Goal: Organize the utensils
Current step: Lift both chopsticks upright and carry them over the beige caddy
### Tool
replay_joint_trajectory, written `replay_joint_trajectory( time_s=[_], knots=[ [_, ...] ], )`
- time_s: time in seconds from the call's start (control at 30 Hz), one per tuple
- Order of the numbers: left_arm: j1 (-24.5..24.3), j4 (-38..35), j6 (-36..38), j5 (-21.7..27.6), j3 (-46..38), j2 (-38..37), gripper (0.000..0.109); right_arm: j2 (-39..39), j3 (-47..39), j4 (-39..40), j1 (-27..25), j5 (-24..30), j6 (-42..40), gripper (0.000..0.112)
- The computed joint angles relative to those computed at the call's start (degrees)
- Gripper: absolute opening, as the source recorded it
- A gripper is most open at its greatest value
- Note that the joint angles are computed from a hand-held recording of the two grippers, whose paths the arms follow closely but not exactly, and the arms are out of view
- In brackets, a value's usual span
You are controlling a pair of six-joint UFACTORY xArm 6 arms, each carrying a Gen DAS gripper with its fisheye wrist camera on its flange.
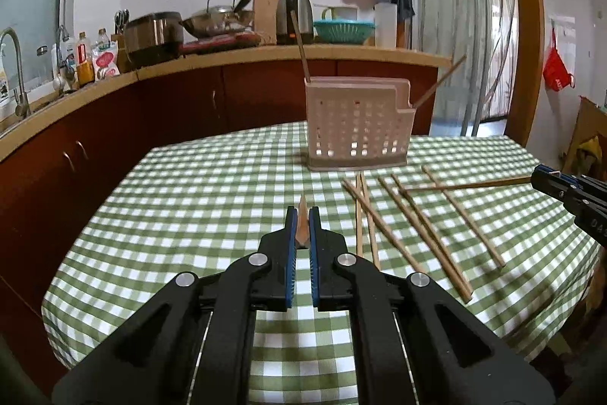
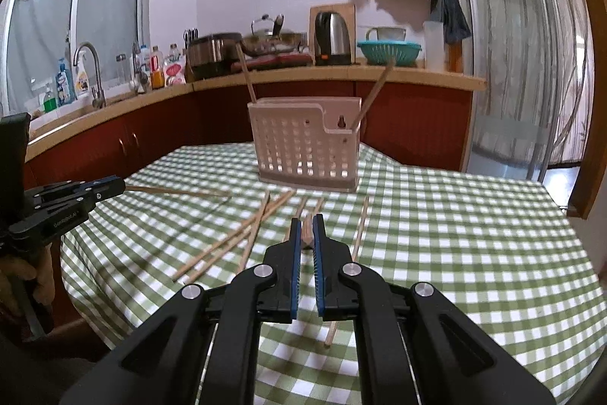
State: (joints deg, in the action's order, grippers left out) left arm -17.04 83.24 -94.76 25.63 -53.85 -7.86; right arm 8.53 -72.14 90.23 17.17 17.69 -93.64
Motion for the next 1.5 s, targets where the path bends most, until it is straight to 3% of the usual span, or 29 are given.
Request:
replay_joint_trajectory(
  time_s=[0.23, 0.47, 1.5],
  knots=[
    [0.2, 0.4, -0.4, -0.1, -0.1, -2.9, 0.007, -1.8, -0.8, 2.8, -0.3, 0.3, -2.3, 0.007],
    [2.4, -1.8, 1.0, -3.4, -1.2, -4.0, 0.007, -2.0, -2.7, 3.1, -0.9, 1.7, -2.0, 0.007],
    [7.1, -9.1, 12.6, -10.5, -15.1, 6.4, 0.006, 9.8, -20.8, -4.4, -1.1, 2.7, 7.0, 0.007]
  ],
)
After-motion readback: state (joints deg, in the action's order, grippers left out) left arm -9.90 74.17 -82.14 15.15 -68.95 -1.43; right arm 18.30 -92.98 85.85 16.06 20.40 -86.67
